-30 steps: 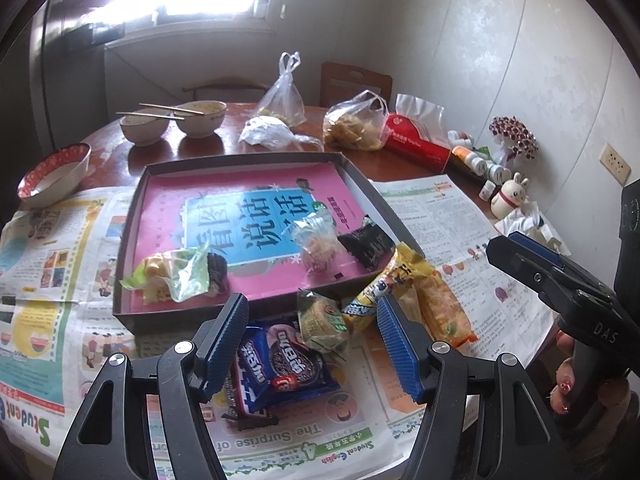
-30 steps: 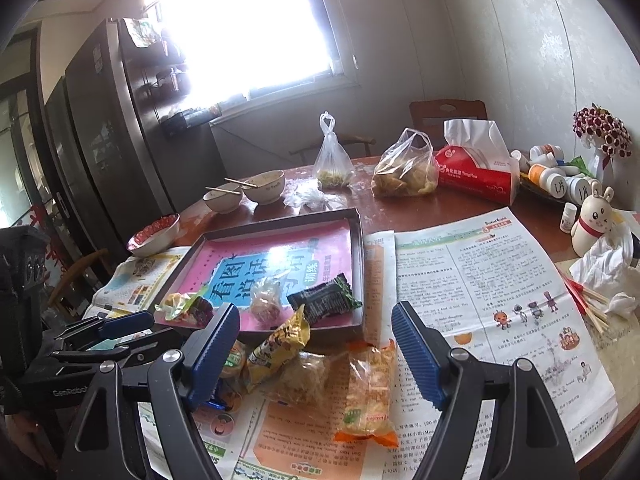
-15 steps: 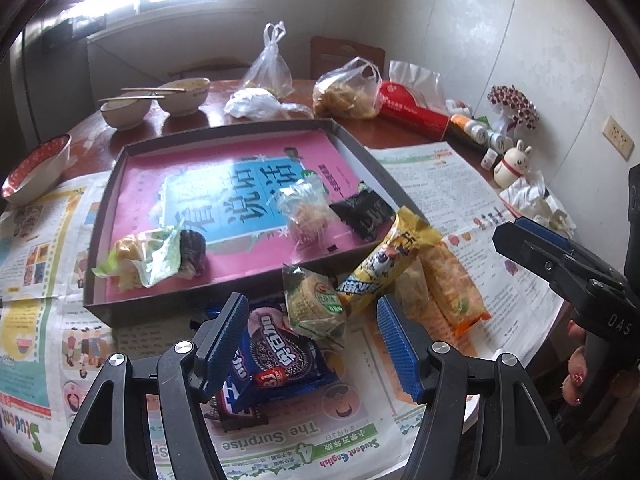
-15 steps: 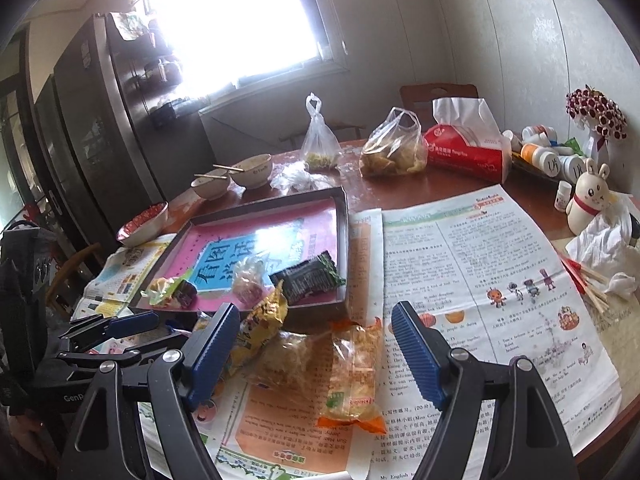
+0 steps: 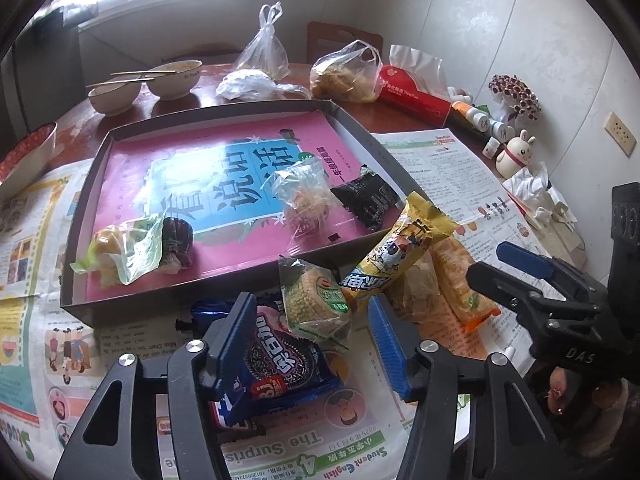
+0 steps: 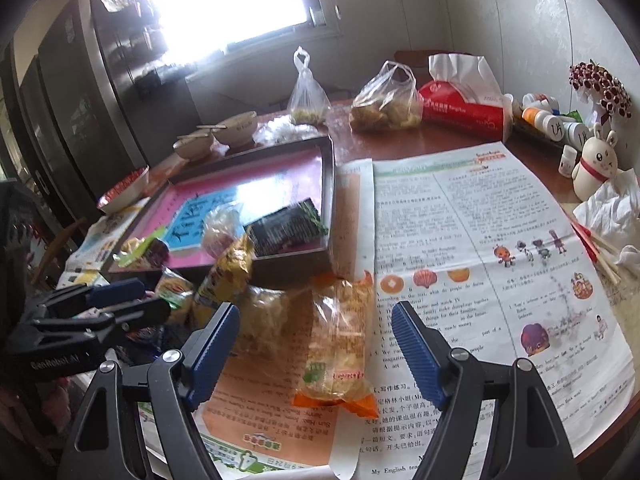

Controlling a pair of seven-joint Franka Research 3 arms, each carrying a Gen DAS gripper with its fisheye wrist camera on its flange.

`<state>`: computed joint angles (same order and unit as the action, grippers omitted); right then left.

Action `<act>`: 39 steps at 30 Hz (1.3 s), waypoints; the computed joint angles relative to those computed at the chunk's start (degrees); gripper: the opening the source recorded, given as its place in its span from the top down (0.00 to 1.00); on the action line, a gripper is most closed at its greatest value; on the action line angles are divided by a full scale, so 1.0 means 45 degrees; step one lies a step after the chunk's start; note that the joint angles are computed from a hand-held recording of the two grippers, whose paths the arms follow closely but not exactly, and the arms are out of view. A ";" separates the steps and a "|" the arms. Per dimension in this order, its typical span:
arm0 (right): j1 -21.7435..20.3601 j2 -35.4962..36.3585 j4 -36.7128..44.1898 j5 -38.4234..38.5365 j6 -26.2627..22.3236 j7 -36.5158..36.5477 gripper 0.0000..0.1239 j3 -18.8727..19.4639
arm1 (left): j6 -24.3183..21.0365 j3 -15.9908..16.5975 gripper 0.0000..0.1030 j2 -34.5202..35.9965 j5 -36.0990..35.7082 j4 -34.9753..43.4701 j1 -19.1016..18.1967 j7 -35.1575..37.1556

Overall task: Organize snacks
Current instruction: 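Withdraw both tools from the tray toward the remaining snacks beside it, then grasp the round green-label cake with the left tool while the right tool grasps the orange-label bread bag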

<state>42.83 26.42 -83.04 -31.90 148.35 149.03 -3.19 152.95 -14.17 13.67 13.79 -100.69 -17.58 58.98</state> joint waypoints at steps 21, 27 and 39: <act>0.0080 0.0580 0.0661 -0.0055 -0.1270 -0.0791 0.52 -0.0028 | -0.0636 0.0032 0.60 0.0715 -0.0216 0.0895 -0.0175 0.0435; 0.0108 0.0949 0.1167 0.0027 -0.1791 -0.1232 0.58 0.0000 | -0.1020 0.0197 0.59 0.0944 0.0510 0.1259 -0.0412 0.0125; 0.0346 0.1398 0.1560 -0.0162 -0.1799 -0.1368 0.71 -0.0303 | -0.2007 0.0526 0.61 0.1404 0.2154 0.1963 -0.0999 -0.0481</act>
